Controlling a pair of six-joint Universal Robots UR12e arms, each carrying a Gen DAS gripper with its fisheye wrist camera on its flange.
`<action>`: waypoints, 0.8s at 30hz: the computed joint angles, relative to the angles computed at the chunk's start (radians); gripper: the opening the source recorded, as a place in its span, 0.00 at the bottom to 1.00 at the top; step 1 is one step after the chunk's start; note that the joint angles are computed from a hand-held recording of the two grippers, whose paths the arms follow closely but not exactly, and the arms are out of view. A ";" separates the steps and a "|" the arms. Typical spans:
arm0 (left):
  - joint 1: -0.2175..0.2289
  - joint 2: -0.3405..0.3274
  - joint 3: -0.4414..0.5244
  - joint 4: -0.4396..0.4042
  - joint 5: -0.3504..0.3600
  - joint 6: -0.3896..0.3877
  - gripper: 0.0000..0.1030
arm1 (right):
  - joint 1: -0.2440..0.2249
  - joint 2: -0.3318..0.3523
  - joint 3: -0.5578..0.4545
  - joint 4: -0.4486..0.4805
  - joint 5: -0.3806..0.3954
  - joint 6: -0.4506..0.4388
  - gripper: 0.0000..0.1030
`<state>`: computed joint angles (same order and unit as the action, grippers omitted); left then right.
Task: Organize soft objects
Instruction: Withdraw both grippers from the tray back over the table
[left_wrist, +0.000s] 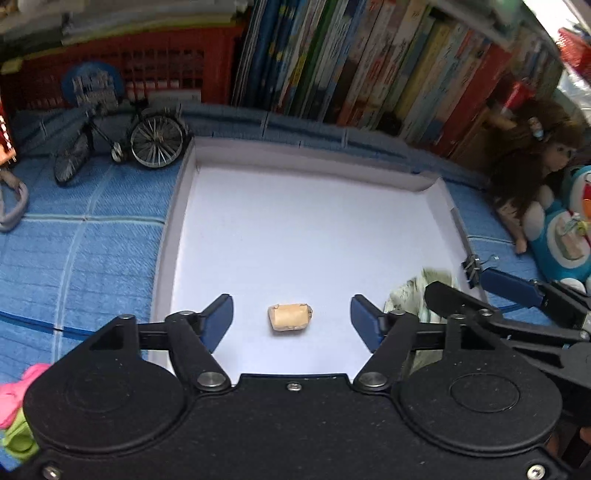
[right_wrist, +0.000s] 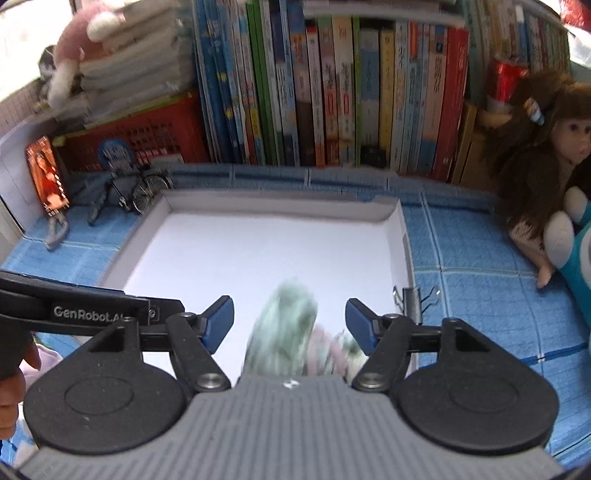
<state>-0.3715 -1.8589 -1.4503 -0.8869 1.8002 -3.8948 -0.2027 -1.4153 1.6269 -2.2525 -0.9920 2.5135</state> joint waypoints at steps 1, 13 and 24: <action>-0.005 0.006 -0.003 0.008 0.010 0.004 0.69 | -0.007 -0.005 0.003 -0.002 0.017 -0.003 0.78; -0.090 0.094 -0.104 0.188 0.155 0.096 0.74 | -0.139 -0.098 0.078 0.013 0.263 -0.057 0.84; -0.164 0.159 -0.215 0.322 0.238 0.102 0.77 | -0.260 -0.185 0.187 0.003 0.403 -0.171 0.88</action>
<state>-0.5350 -1.6999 -1.6658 -0.5646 2.0383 -3.7926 -0.4629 -1.6000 1.8143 -2.2496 -0.5891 2.3426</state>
